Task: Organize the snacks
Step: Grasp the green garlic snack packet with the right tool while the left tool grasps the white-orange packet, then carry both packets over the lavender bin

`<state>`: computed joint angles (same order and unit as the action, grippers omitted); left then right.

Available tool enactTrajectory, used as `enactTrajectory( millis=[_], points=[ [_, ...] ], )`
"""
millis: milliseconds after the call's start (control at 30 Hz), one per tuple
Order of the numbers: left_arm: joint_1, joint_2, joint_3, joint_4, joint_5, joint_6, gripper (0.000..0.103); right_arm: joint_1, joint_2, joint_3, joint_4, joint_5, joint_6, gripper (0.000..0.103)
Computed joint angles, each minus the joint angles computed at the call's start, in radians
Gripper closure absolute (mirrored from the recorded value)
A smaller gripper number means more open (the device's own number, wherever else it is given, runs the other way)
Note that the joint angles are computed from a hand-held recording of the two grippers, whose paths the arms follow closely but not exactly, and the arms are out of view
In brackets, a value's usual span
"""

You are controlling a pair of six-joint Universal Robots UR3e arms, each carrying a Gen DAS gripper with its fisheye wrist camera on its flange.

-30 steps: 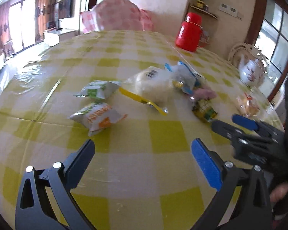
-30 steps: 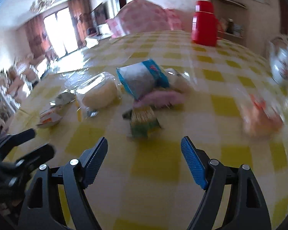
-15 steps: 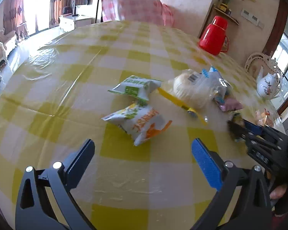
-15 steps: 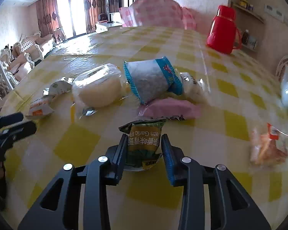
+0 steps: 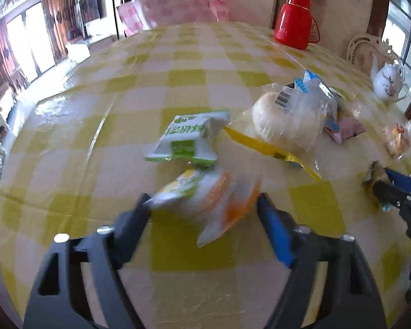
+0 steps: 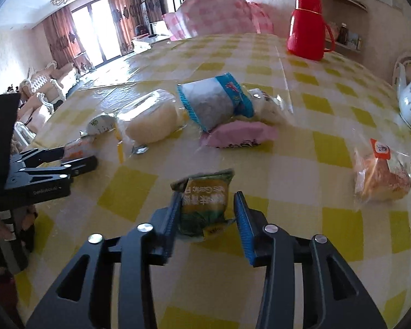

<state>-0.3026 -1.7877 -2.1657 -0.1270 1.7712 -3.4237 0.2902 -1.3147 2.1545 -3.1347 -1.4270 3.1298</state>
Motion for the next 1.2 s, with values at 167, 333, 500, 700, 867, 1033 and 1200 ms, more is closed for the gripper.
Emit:
enactTrajectory(
  millis=[167, 333, 500, 700, 867, 1033, 1200],
  points=[
    [0.088, 0.066, -0.128, 0.126, -0.177, 0.030, 0.062, -0.023, -0.009, 0.028, -0.038, 0.028, -0.002, 0.031],
    [0.077, 0.063, -0.127, 0.129, -0.191, 0.035, 0.065, 0.021, 0.049, -0.044, 0.019, -0.021, -0.006, 0.030],
    [0.082, 0.066, -0.136, 0.143, -0.201, 0.017, 0.021, 0.082, 0.083, -0.098, 0.055, -0.120, -0.008, 0.064],
    [0.051, 0.019, -0.068, 0.123, -0.180, -0.022, 0.018, 0.111, 0.014, -0.057, 0.044, -0.175, 0.035, 0.068],
    [0.005, -0.059, 0.073, 0.028, -0.112, -0.099, 0.018, 0.102, -0.060, 0.014, 0.007, -0.149, 0.074, 0.067],
    [0.023, -0.065, 0.086, 0.029, -0.128, -0.157, 0.058, 0.101, -0.093, 0.056, -0.017, -0.135, 0.105, 0.067],
    [0.020, -0.037, 0.023, 0.086, -0.145, -0.131, 0.061, 0.102, -0.133, 0.114, -0.063, -0.125, 0.141, 0.067]
  ],
)
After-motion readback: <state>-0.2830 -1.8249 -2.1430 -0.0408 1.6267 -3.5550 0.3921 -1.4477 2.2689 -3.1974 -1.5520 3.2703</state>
